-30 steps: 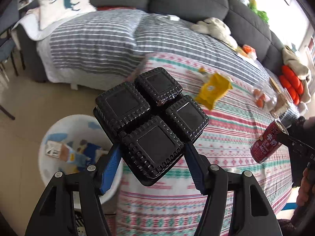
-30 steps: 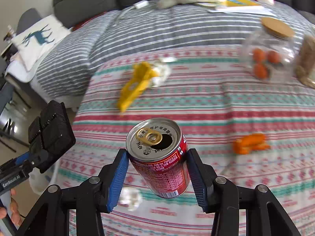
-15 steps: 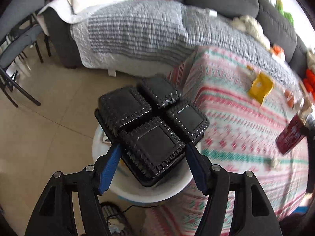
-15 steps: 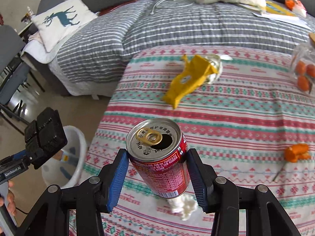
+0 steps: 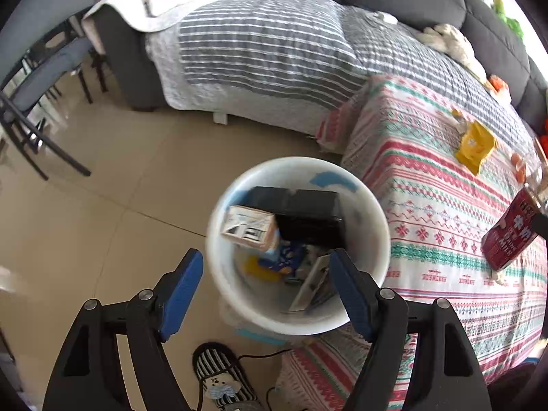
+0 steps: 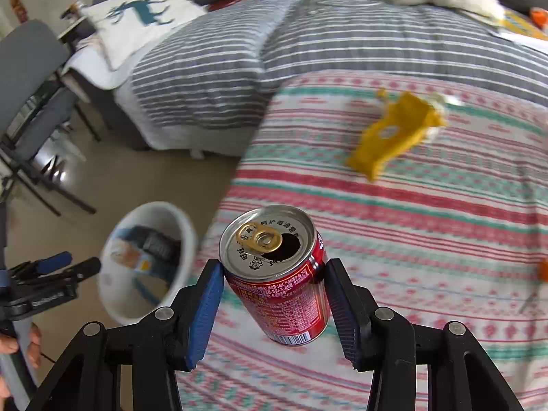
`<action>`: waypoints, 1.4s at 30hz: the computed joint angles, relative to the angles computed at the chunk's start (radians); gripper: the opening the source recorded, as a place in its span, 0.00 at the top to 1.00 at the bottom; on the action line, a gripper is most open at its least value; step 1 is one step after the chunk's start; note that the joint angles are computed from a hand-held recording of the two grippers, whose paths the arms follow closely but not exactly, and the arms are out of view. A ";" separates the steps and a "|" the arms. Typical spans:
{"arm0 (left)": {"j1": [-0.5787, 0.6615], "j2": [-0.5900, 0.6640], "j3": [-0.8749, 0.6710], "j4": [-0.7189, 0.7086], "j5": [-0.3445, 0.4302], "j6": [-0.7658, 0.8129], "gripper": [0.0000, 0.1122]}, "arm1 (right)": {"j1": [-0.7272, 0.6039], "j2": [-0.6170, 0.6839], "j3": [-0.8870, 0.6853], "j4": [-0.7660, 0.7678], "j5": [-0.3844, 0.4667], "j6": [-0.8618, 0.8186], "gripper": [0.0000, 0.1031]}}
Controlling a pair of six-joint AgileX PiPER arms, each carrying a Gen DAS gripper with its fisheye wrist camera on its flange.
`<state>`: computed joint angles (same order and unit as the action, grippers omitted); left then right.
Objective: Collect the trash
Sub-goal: 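Carry the red can over the bucket and open the right gripper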
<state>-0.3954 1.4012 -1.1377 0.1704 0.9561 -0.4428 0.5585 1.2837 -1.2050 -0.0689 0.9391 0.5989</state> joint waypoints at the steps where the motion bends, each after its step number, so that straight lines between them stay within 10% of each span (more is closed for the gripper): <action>1: 0.014 -0.013 0.009 0.002 -0.001 0.003 0.25 | 0.017 0.015 -0.015 0.002 -0.002 0.007 0.48; 22: 0.340 -0.138 0.159 -0.111 -0.010 0.297 0.19 | 0.277 0.465 -0.338 0.017 -0.192 0.190 0.47; 42: 0.173 -0.146 0.101 -0.138 0.028 0.232 0.19 | 0.204 0.152 -0.094 -0.199 -0.002 0.232 0.25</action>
